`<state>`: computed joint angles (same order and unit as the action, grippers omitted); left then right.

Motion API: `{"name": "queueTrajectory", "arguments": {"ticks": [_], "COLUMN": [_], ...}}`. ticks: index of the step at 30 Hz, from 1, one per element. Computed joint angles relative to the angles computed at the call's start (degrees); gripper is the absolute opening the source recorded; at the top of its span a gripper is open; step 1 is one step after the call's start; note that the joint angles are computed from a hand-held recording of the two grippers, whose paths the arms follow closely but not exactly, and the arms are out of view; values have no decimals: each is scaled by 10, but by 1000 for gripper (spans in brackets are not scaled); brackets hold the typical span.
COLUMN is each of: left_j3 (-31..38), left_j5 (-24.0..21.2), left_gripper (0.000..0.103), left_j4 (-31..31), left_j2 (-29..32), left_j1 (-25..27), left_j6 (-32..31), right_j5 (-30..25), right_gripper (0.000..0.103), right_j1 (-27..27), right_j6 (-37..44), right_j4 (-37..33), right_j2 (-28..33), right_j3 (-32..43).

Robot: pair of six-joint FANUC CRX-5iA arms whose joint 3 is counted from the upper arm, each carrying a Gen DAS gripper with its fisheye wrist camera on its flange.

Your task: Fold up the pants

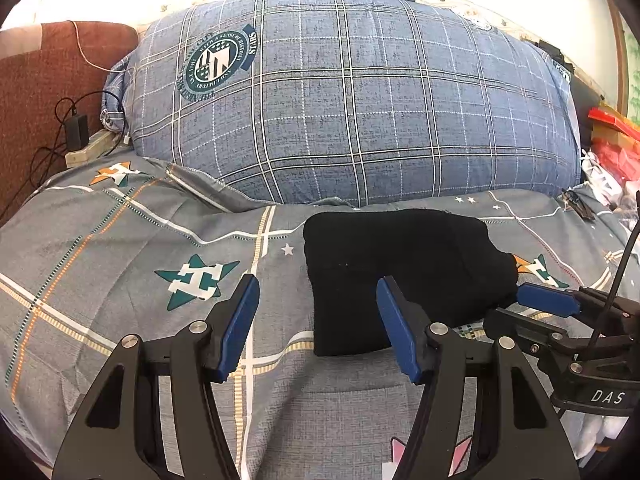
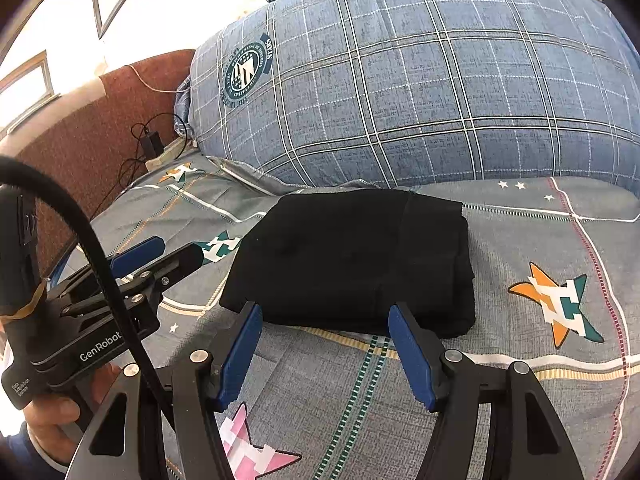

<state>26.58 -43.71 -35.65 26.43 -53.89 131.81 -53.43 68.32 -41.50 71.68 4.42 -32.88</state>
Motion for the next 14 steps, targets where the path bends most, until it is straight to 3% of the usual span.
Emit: {"name": "queueTrajectory", "arguments": {"ticks": [6, 9, 14], "left_j3": [-7, -15, -28], "left_j5": [11, 18, 24], "left_gripper": [61, 61, 61], "left_j4": [4, -42, 7], "left_j2": [-3, -10, -17], "left_j1": [1, -10, 0], "left_j6": [1, 50, 22], "right_j5": [-1, -2, -27], "right_gripper": [64, 64, 64], "right_j1": [1, 4, 27], "right_j6": [-4, -4, 2], "right_j4": [1, -2, -16], "right_j2": [0, 0, -7], "right_j3": [-1, -1, -4]}}
